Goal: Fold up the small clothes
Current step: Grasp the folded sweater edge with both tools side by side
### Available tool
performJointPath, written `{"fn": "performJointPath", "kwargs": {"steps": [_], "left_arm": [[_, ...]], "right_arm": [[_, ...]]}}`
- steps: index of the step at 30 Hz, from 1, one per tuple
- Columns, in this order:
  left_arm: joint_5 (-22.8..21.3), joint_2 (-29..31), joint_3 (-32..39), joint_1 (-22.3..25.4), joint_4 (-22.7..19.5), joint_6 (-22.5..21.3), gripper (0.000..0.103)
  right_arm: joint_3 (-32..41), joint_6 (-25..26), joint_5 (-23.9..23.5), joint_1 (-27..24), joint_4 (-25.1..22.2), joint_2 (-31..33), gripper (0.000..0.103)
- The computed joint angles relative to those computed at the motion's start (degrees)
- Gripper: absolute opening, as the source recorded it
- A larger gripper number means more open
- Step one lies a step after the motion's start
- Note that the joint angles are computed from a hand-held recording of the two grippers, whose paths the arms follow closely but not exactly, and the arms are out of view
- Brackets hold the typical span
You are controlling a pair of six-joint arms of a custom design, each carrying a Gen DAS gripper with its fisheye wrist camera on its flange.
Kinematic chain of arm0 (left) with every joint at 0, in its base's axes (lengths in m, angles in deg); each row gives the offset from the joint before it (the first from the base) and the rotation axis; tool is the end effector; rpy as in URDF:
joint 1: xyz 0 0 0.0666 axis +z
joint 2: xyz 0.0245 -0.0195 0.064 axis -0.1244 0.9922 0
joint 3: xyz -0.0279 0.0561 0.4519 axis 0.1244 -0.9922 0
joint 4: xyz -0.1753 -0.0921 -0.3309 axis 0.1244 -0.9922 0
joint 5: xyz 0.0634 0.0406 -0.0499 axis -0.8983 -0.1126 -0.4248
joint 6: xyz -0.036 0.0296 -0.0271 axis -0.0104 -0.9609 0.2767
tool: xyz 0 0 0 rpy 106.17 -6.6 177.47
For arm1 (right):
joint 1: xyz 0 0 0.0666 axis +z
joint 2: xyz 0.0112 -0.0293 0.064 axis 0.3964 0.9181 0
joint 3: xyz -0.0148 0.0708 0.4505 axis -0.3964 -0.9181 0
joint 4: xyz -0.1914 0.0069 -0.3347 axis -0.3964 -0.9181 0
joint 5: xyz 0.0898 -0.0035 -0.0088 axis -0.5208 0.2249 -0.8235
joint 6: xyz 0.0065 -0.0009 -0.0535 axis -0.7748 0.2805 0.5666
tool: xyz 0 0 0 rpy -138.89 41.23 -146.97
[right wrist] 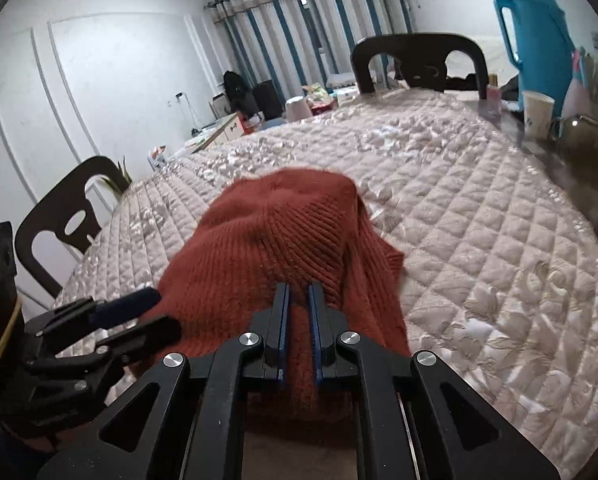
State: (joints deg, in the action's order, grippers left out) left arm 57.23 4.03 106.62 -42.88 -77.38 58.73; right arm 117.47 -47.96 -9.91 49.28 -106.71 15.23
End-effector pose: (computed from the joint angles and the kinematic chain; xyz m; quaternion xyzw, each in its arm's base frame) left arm 0.3945 -0.2731 0.4047 0.0238 0.8987 -0.1137 0.4229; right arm 0.4908 0.2468 0.4042 -0.1783 0.8805 0.2244 0.3775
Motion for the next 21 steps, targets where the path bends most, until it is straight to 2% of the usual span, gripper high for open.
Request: {"fn": "performJointPath", "kwargs": {"steps": [2, 6, 10, 12, 21], "left_arm": [[-1.0, -0.8, -0.3, -0.4, -0.5, 0.4, 0.044], [-3.3, -0.8, -0.4, -1.3, -2.8, 0.9, 0.044], [-4.4, -0.2, -0.4, -1.4, -3.5, 1.3, 0.045], [-4.8, -0.2, -0.4, -1.5, -3.7, 1.3, 0.046], [-5.6, -0.6, -0.6, -2.1, -4.6, 2.4, 0.046]], "right_arm": [[-1.0, 1.8, 1.4, 0.6, 0.3, -1.5, 0.009], [-2.3, 3.1, 0.9, 0.8, -0.5, -2.9, 0.009], [-1.7, 3.7, 1.6, 0.7, -3.8, -1.1, 0.009], [-2.6, 3.3, 1.0, 0.4, -2.4, -1.6, 0.009], [-3.6, 3.4, 1.3, 0.3, -2.5, -2.7, 0.009]]}}
